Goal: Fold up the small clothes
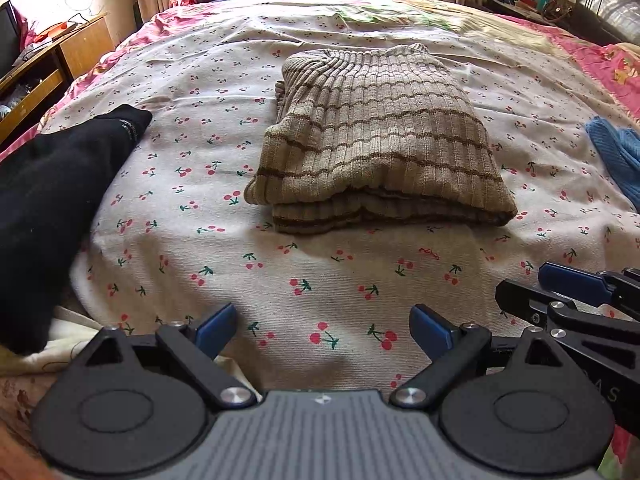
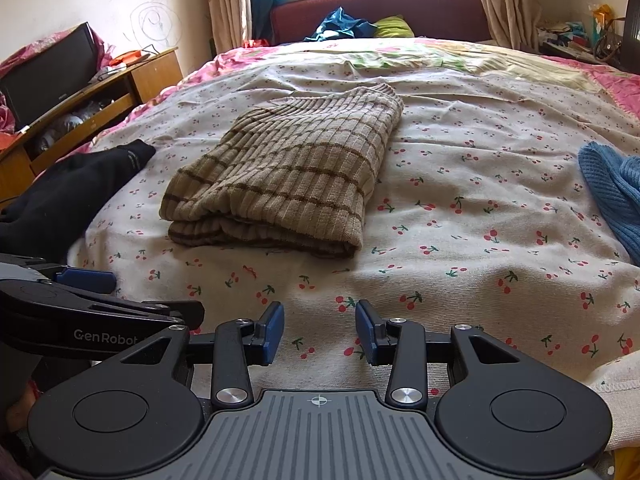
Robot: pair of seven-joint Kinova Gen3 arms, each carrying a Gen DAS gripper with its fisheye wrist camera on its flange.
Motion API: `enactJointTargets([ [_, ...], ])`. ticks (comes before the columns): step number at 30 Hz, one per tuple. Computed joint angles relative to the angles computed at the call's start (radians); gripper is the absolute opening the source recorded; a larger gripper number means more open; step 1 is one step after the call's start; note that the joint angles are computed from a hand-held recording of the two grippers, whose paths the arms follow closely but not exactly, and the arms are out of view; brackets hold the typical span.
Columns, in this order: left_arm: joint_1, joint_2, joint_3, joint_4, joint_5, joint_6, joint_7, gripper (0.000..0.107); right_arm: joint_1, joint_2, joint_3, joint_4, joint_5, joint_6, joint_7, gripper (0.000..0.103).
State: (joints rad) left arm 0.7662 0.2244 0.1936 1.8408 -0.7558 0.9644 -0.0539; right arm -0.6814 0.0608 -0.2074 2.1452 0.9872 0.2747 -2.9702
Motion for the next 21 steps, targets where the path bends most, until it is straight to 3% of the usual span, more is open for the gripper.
enactJointTargets([
  [21,-0.001,0.004,-0.001,-0.003,0.004,0.0,-0.005,0.103,-0.003,0.003,0.003,0.001,0.008,-0.002,-0.008,0.039],
])
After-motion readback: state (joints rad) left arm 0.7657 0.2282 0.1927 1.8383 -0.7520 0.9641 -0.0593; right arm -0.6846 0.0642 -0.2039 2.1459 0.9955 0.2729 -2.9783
